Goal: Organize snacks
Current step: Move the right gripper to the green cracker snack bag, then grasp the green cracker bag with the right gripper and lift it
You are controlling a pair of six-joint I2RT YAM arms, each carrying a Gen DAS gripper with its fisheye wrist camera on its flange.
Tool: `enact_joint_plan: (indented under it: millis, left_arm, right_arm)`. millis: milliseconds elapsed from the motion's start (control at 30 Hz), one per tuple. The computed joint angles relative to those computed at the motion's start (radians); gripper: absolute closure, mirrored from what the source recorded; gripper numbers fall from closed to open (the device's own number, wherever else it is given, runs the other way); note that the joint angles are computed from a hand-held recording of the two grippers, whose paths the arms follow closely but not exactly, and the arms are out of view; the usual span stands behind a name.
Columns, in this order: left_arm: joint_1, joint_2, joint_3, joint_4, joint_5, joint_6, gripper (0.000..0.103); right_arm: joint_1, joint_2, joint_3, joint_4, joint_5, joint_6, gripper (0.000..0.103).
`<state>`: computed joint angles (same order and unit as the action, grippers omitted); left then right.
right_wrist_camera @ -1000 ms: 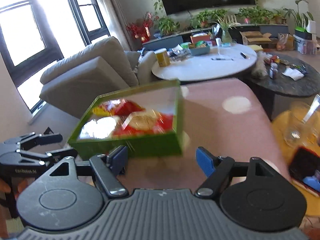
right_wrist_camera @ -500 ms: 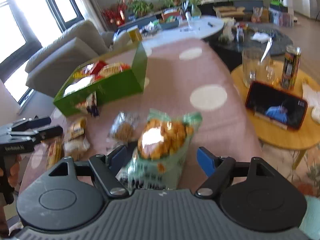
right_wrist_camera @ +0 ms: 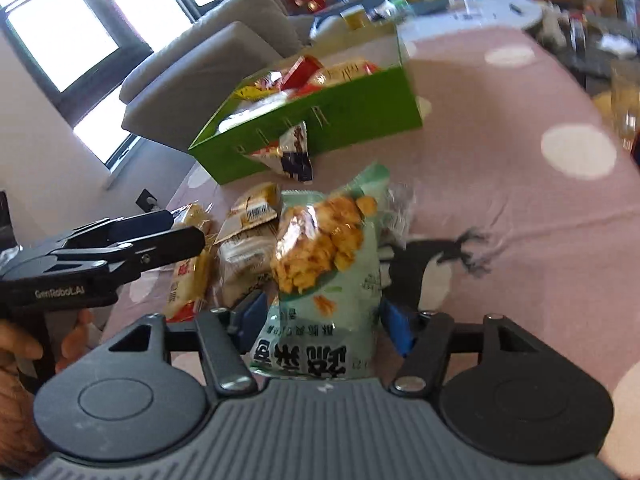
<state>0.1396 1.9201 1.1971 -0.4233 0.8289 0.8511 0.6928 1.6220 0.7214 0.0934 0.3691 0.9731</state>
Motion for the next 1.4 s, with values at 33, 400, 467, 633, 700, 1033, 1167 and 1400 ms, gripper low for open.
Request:
enact_joint_plan:
  millis: [33, 400, 467, 633, 700, 1033, 1167, 1400]
  left_arm:
    - [-0.003, 0.004, 0.004, -0.018, 0.003, 0.015, 0.016]
    - [-0.088, -0.017, -0.068, -0.073, -0.04, 0.124, 0.016]
    - [-0.104, -0.012, -0.078, -0.056, -0.057, 0.12, 0.016]
    - [-0.131, -0.008, -0.119, 0.034, -0.07, 0.097, 0.015]
    - [-0.128, -0.003, -0.103, 0.002, -0.066, 0.106, 0.017]
    - [-0.123, 0.012, -0.038, -0.173, -0.037, 0.168, 0.024]
    - [-0.143, 0.054, -0.012, -0.181, -0.059, 0.136, 0.025]
    - [-0.146, 0.035, -0.027, -0.196, -0.031, 0.166, 0.044]
  right_arm:
    - [0.001, -0.012, -0.004, -0.007, 0.012, -0.01, 0.028]
    - [-0.007, -0.104, -0.08, -0.042, 0.066, 0.049, 0.029]
    - [-0.018, -0.072, -0.07, -0.025, 0.041, 0.037, 0.031]
    - [-0.045, -0.029, -0.101, 0.07, -0.004, 0.044, 0.032]
    - [-0.048, -0.041, -0.109, 0.07, -0.009, 0.047, 0.033]
    - [-0.04, -0.129, -0.155, 0.095, -0.022, 0.084, 0.033]
    - [-0.061, -0.085, -0.13, 0.102, -0.068, 0.085, 0.033]
    - [-0.095, -0.032, -0.109, 0.166, -0.145, 0.085, 0.034]
